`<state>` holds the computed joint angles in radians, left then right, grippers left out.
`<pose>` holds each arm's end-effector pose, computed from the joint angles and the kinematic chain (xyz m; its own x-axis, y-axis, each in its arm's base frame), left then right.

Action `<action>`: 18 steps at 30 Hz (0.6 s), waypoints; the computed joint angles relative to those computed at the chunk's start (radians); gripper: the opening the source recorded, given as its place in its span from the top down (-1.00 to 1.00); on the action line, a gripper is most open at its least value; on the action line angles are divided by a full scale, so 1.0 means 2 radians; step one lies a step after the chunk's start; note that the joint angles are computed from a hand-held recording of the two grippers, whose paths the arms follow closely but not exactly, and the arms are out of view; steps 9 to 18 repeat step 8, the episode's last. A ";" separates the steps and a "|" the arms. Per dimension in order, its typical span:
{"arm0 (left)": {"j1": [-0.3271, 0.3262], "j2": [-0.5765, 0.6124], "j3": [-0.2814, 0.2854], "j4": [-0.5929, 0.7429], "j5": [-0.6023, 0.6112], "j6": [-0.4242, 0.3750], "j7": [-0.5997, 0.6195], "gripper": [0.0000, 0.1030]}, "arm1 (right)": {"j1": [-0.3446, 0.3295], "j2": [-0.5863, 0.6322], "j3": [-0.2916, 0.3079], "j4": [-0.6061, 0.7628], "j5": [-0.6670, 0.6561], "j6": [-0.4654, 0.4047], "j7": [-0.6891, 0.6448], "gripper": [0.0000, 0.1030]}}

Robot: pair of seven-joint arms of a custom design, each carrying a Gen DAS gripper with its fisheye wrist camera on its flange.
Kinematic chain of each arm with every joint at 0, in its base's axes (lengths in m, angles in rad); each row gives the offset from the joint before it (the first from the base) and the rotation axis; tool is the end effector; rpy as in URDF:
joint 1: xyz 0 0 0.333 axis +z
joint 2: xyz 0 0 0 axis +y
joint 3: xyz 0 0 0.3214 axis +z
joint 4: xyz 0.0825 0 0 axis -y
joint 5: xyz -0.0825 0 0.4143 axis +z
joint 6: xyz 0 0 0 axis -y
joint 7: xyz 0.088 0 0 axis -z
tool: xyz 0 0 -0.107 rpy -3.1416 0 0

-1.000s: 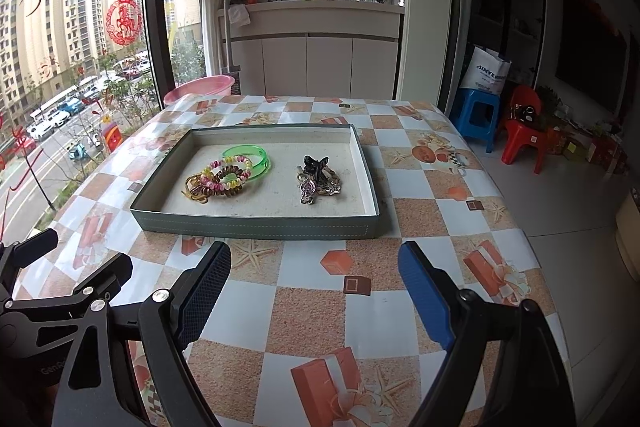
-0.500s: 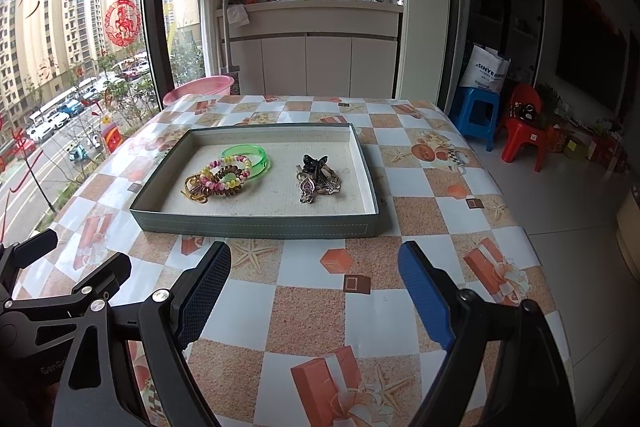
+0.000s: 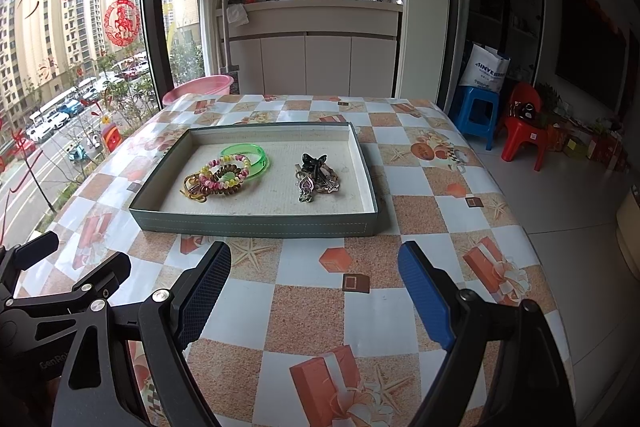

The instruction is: Organize jewelry

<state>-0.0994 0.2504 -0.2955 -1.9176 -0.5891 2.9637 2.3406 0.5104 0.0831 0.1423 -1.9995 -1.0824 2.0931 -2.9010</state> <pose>0.6462 -0.2135 0.4418 -0.5518 -0.8340 -0.0031 -0.5480 0.3654 -0.7525 0.5135 0.3364 0.4320 -0.5616 -0.8270 0.0260 -0.5145 0.3244 -0.7938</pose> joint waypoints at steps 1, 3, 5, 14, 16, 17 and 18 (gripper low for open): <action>0.001 0.000 -0.001 0.001 -0.002 0.000 0.001 -1.00 | 0.000 -0.001 0.000 -0.001 0.000 0.000 0.001 -0.70; 0.003 0.000 -0.003 0.001 -0.004 -0.004 0.006 -1.00 | 0.000 -0.001 0.000 -0.001 0.000 0.001 0.001 -0.70; 0.004 -0.001 -0.004 0.000 -0.007 0.000 0.012 -1.00 | 0.000 -0.001 0.000 -0.001 0.000 0.001 0.001 -0.70; 0.009 -0.002 -0.010 0.000 -0.020 -0.002 0.027 -1.00 | 0.000 -0.001 0.000 -0.001 0.001 0.002 0.002 -0.70; 0.009 -0.002 -0.010 0.000 -0.020 -0.002 0.027 -1.00 | 0.000 -0.001 0.000 -0.001 0.001 0.002 0.002 -0.70; 0.009 -0.002 -0.010 0.000 -0.020 -0.002 0.027 -1.00 | 0.000 -0.001 0.000 -0.001 0.001 0.002 0.002 -0.70; 0.009 -0.002 -0.010 0.000 -0.020 -0.002 0.027 -1.00 | 0.000 -0.001 0.000 -0.001 0.001 0.002 0.002 -0.70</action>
